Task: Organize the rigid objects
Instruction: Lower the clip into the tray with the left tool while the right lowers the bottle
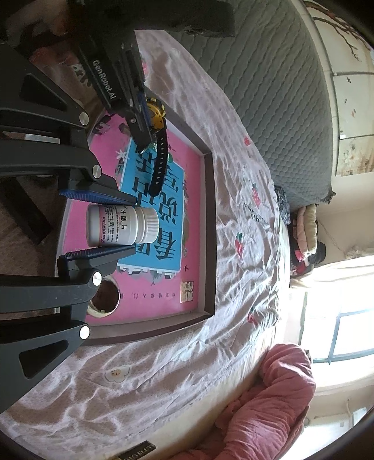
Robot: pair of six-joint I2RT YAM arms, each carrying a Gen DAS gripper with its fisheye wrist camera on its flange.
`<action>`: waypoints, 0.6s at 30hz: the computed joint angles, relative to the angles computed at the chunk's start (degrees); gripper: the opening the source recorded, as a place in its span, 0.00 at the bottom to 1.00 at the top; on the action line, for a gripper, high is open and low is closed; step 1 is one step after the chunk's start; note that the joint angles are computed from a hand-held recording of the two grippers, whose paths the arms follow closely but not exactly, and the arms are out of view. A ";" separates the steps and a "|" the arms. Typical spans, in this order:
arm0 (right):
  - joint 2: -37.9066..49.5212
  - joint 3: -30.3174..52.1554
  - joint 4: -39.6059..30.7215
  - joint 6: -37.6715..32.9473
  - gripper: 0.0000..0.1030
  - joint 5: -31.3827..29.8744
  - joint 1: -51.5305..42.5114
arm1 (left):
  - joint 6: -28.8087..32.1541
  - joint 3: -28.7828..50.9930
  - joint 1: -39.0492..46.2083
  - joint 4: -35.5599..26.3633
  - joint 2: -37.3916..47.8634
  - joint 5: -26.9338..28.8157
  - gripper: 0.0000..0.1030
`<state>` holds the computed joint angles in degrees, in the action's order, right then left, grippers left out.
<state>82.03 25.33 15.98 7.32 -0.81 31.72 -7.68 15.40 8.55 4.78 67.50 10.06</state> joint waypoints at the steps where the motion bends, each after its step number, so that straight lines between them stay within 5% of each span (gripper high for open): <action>1: 0.41 0.25 0.14 -0.03 0.26 -0.14 -0.03 | 0.12 0.02 -0.08 0.16 0.35 -0.11 0.17; 18: 5.54 3.31 -2.44 -0.08 0.27 -0.70 1.34 | 0.34 0.11 -0.63 1.45 3.36 -0.40 0.17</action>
